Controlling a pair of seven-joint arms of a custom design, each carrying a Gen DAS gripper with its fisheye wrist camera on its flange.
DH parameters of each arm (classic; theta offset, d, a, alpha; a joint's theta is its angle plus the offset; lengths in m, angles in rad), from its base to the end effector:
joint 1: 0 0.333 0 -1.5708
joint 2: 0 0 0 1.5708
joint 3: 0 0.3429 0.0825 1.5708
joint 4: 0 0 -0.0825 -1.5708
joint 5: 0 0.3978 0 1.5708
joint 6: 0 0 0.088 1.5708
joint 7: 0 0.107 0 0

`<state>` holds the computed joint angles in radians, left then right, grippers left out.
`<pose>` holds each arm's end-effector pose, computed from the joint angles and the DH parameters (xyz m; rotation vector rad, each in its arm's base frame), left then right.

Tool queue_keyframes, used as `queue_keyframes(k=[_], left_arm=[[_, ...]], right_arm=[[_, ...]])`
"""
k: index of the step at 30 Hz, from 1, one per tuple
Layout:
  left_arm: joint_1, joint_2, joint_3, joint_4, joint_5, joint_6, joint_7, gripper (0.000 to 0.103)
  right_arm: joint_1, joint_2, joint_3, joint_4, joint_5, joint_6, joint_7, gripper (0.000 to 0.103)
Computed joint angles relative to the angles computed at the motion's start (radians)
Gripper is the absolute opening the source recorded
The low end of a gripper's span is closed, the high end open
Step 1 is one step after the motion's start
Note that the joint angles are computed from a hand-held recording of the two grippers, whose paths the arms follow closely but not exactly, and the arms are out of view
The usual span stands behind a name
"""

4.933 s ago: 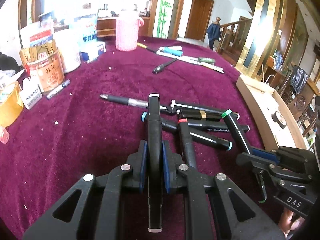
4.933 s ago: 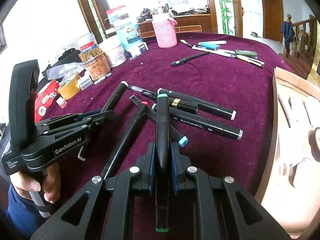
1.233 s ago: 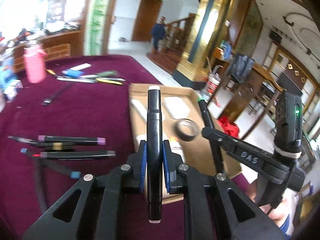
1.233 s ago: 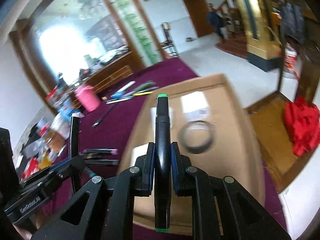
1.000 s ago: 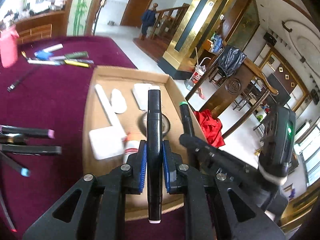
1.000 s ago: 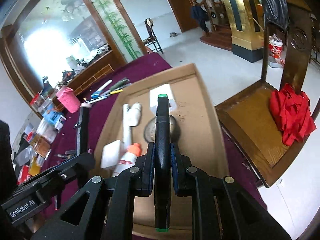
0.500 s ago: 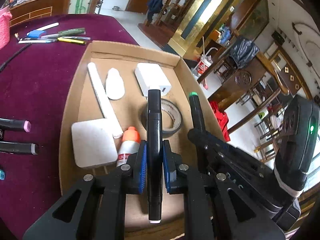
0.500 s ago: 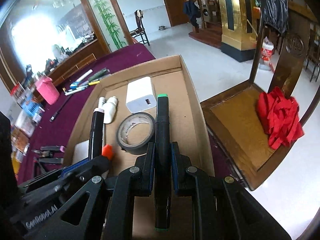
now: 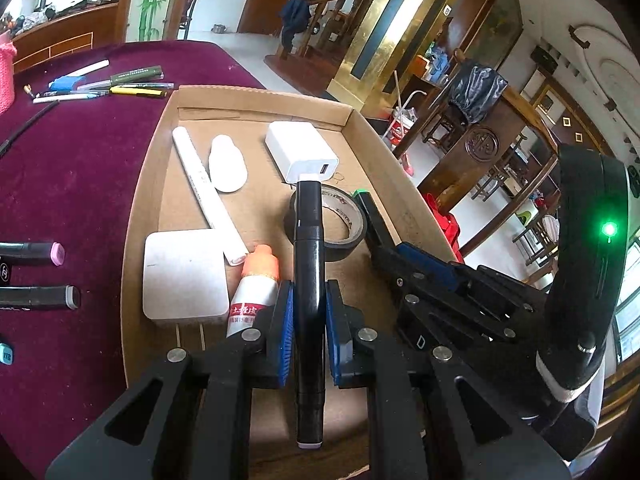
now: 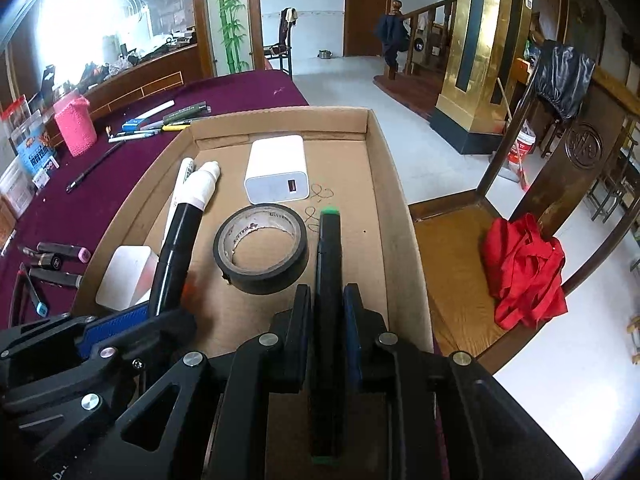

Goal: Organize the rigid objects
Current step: 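Open the left tool to drop its marker while the right tool releases its marker, then move both open tools back toward the pile of markers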

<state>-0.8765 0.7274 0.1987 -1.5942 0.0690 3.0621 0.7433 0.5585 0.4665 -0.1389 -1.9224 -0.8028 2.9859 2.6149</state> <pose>0.5765 -0.5165 0.3105 -1.9467 1.9826 -1.0856 0.5937 0.3299 0.3140 -1.9643 1.6555 -0.5746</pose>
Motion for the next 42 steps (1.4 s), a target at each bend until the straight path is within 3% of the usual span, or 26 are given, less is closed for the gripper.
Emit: queue_keyframes(k=[6, 9, 13, 19, 23, 26, 30, 37, 42], left_arm=[[-0.015, -0.001, 0.018, -0.011, 0.001, 0.016, -0.004, 0.012], [0.000, -0.004, 0.000, -0.017, -0.013, 0.029, 0.007, 0.013], [0.011, -0.004, -0.013, -0.016, -0.041, 0.034, 0.020, 0.013], [-0.019, -0.009, 0.017, -0.017, -0.043, 0.029, 0.011, 0.013], [-0.054, -0.028, 0.053, -0.039, -0.045, 0.049, -0.003, 0.014], [-0.069, -0.051, 0.067, -0.067, -0.058, 0.060, -0.012, 0.026], [-0.103, -0.094, 0.102, -0.124, -0.082, 0.071, -0.036, 0.029], [-0.197, -0.165, 0.217, -0.225, -0.055, 0.055, -0.129, 0.029], [-0.281, -0.211, 0.316, -0.297, 0.018, 0.030, -0.224, 0.029]], right_arm=[[-0.013, -0.012, 0.012, -0.022, 0.023, 0.025, -0.012, 0.016], [-0.022, -0.022, 0.019, -0.042, 0.045, 0.051, -0.028, 0.016], [0.015, -0.042, -0.028, -0.073, 0.029, 0.086, -0.001, 0.016], [0.094, -0.079, -0.134, -0.117, -0.035, 0.154, 0.087, 0.016], [0.118, -0.094, -0.166, -0.128, -0.065, 0.173, 0.128, 0.016], [0.113, -0.103, -0.161, -0.138, -0.065, 0.191, 0.132, 0.018], [0.146, -0.110, -0.192, -0.148, -0.075, 0.215, 0.142, 0.020], [0.177, -0.114, -0.202, -0.157, -0.033, 0.240, 0.094, 0.021], [0.161, -0.120, -0.159, -0.171, 0.033, 0.255, 0.012, 0.021]])
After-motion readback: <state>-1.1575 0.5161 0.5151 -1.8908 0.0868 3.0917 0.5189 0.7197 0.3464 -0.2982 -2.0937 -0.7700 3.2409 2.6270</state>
